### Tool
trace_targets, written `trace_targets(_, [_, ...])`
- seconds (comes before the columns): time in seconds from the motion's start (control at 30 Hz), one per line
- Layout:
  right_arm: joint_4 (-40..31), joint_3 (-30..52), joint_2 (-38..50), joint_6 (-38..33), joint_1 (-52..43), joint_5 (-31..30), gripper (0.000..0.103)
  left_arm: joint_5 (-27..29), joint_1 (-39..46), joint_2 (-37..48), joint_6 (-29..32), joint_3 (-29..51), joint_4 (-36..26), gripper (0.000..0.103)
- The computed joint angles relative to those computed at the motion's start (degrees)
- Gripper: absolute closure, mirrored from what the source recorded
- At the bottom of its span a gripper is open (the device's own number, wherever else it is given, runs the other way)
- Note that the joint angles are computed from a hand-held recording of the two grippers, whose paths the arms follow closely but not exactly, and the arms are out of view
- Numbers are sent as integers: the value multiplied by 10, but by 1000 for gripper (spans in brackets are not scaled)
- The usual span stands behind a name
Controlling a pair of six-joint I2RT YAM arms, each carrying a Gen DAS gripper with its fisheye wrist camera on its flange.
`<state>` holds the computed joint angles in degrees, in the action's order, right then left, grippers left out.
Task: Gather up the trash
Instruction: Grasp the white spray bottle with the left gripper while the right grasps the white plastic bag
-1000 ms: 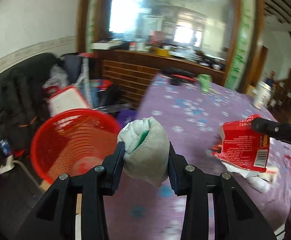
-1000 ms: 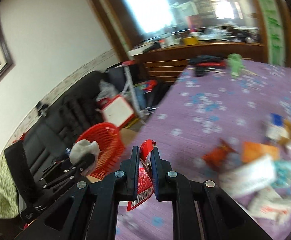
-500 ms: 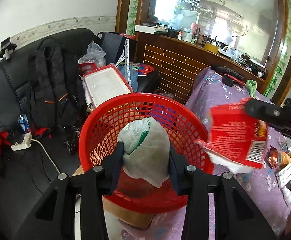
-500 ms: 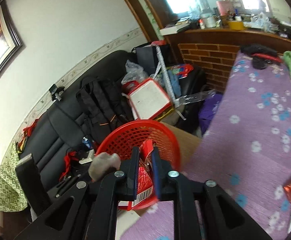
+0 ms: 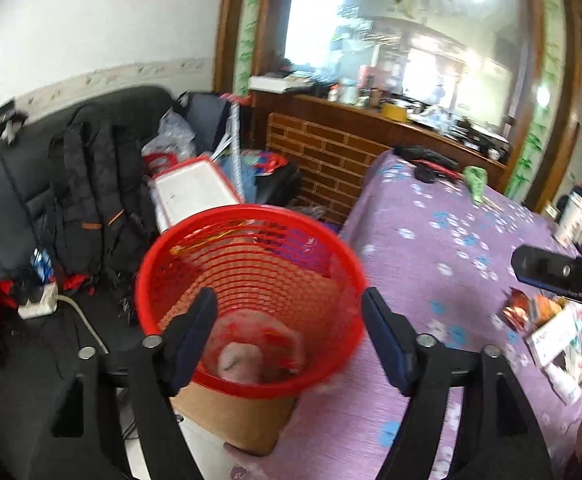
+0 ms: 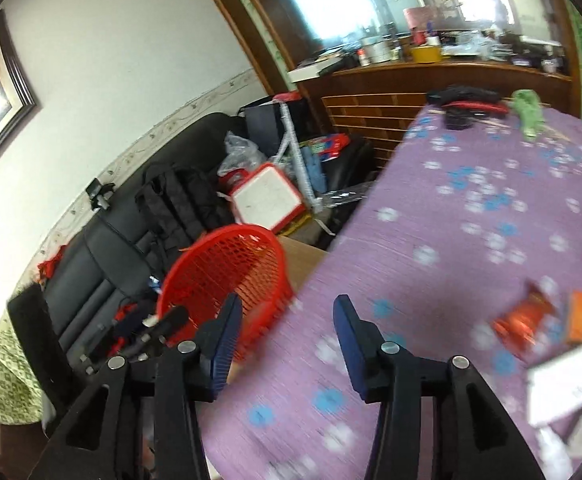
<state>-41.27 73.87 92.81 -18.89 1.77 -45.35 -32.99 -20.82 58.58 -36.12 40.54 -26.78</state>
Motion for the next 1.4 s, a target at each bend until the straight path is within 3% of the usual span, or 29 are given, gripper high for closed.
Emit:
trace_targets(0.13, [-65,-18,-11,-112,-97,-21,51,-40,-111,69,-29,32,11,24])
trace_targets(0.27, [-145,0,18,-212,-219,-48,51,-2,-177,165,-30,76,45,24])
trace_targets(0.4, [-197,65,81,-268,-332,-60,51,37,-219,258,-28,138,64,24])
trace_targets(0.5, [-187,116,127,-261,-386,-46,51,67,-243,311,-22,185,67,24])
trace_targets(0.67, [-165,228,235,-197,-417,-2,51,65,-285,378,-25,245,51,24])
trace_targets(0.87, [-276,387,376,-202,-411,11,49,82,-303,416,-25,284,34,24])
trace_targets(1.07, [-364,368,359,-300,-413,17,47,85,-306,428,-32,293,24,24])
trace_targets(1.23, [-439,309,312,-430,-418,38,45,93,-298,413,-37,272,36,24])
trace_targets(1.4, [-275,184,212,-388,-414,53,45,103,-292,399,-44,258,42,24])
